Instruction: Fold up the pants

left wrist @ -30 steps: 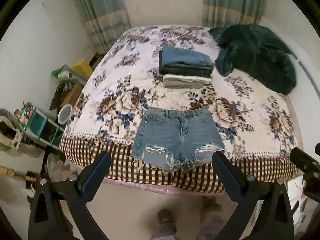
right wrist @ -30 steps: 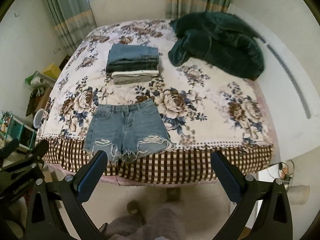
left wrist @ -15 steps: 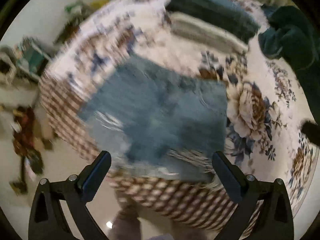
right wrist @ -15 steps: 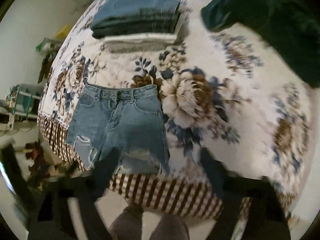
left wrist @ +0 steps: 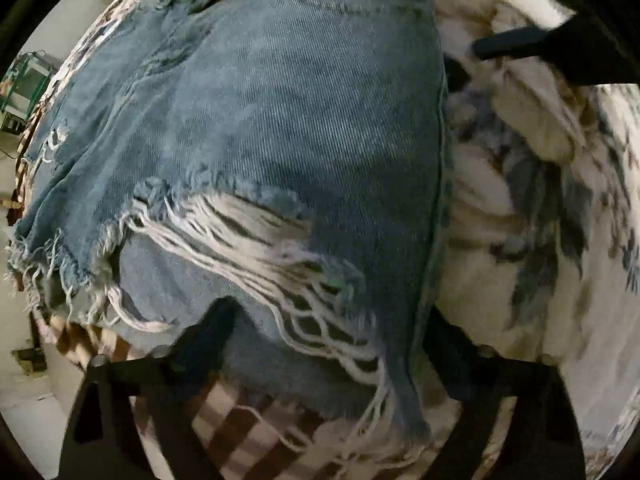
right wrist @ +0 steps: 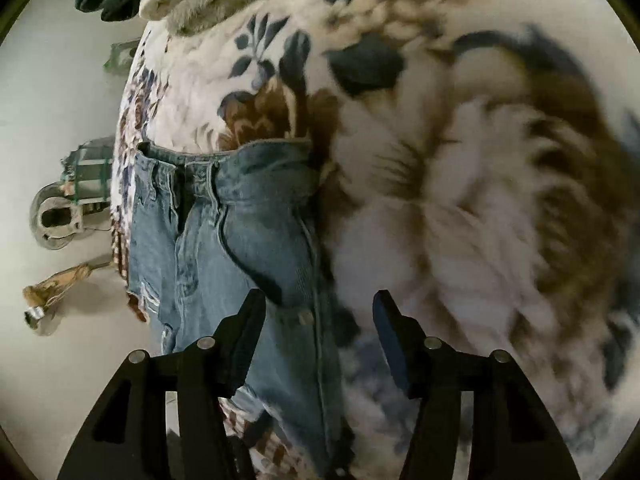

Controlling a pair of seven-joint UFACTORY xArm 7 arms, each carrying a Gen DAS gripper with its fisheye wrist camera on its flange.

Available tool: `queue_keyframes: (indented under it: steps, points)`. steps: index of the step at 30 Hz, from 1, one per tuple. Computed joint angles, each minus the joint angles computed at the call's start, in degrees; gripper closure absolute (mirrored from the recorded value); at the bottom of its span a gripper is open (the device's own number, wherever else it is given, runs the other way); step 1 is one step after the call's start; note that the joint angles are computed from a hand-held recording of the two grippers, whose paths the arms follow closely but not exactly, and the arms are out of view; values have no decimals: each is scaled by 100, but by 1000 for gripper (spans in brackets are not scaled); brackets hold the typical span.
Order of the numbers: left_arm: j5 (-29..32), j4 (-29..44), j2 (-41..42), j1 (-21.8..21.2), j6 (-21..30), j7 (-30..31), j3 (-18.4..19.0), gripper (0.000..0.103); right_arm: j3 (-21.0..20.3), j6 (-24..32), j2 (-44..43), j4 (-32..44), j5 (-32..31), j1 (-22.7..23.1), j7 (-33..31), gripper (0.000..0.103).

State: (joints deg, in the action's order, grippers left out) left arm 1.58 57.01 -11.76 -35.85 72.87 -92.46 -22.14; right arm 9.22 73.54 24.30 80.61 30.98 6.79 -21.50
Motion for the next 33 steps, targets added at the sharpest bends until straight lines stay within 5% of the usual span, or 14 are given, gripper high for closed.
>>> queue_keyframes:
  steps: [3,4,6,8,15,21,28,33]
  points:
    - [310,131,-173,16,78,123,-30,91,100,-87,245,102,299,37,99,44]
    - [328,123,-280,29,58,161,-23,98,143,-161,249,78,421,46,116,47]
    - [273,9,-628,85,-89,227,20,99,193,-266,188,19,587,66,158,78]
    - [250,-72,-1050,196,-129,178,21,99,186,-435,14,-75,432,209,268,92]
    - [29,-301,-2931,746,100,-24,99,99,191,-321,-1010,-248,536,386,510,93]
    - [21,-779,-4817,1199,1031,-8,329,99,363,-184,-1224,525,469,1004,1155,93]
    - [217,-2071,-6885,1707,1760,370,1048,99,698,-465,-28,2392,-889,2511,2556,94]
    - [727,-3076,-8398,2091,2378,900,1854,99,540,-49,1466,4308,-2142,3704,3322,94]
